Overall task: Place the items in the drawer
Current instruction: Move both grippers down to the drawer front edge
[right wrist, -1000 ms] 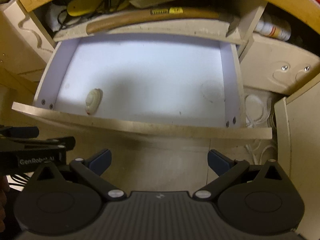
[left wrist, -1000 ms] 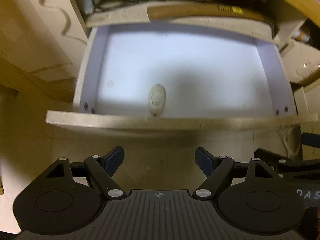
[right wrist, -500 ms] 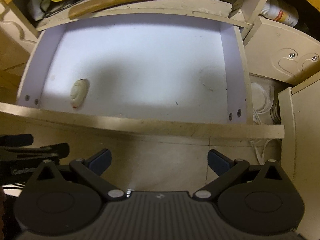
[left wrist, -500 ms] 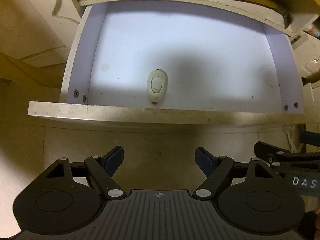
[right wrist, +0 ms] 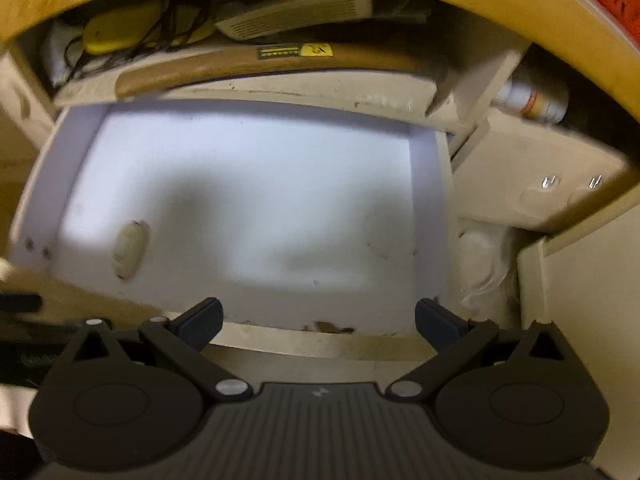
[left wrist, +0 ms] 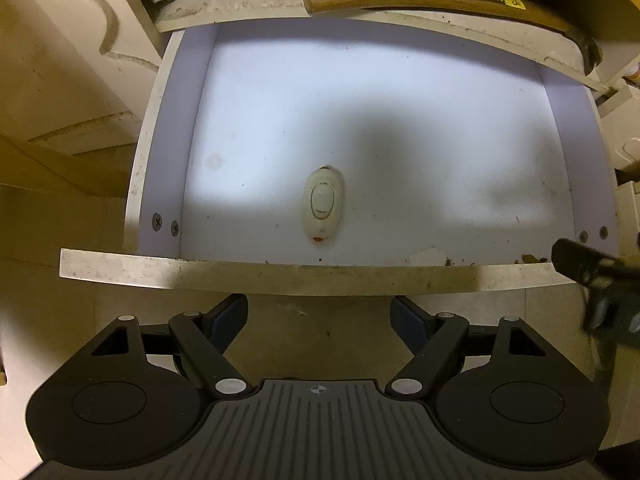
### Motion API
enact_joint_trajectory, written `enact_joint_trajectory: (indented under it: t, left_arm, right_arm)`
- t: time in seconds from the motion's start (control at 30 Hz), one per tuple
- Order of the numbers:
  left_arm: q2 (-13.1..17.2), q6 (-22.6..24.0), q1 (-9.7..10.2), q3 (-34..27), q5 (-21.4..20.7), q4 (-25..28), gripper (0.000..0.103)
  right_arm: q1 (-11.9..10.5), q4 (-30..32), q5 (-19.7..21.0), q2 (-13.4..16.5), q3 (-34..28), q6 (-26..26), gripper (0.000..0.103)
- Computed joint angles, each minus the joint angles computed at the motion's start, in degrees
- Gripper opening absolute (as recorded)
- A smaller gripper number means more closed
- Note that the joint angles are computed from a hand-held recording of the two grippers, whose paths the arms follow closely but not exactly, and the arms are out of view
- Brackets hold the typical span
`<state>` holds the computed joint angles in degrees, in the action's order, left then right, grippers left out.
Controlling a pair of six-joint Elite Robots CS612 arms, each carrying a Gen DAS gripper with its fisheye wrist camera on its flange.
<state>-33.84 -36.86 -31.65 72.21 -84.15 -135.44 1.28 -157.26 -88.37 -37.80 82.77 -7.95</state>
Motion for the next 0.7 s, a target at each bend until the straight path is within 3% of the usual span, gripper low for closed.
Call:
enact_joint_trajectory:
  t: [0.07,0.17,0.4,0.7]
  left_arm:
    - [0.1,0.0,0.0,0.0,0.0,0.1,0.078]
    - [0.1,0.0,-0.03,-0.3,0.1,0.5,0.078]
    - [0.1,0.0,-0.12,-0.1,0.3,0.2,0.078]
    - [0.1,-0.1,-0.16,0.0,0.4,0.0,0.078]
  right_arm:
    - [-0.5,2.1,2.3,-0.1,-0.6,1.9,0.103]
    - [0.0,2.4,0.9,0.0,-0.7,-0.1,0.103]
    - [0.0,8.3,2.5,-0.7,-0.5,-1.2,0.103]
    - [-0.2,11.0,1.4,0.6,-1.7,1.4,0.103]
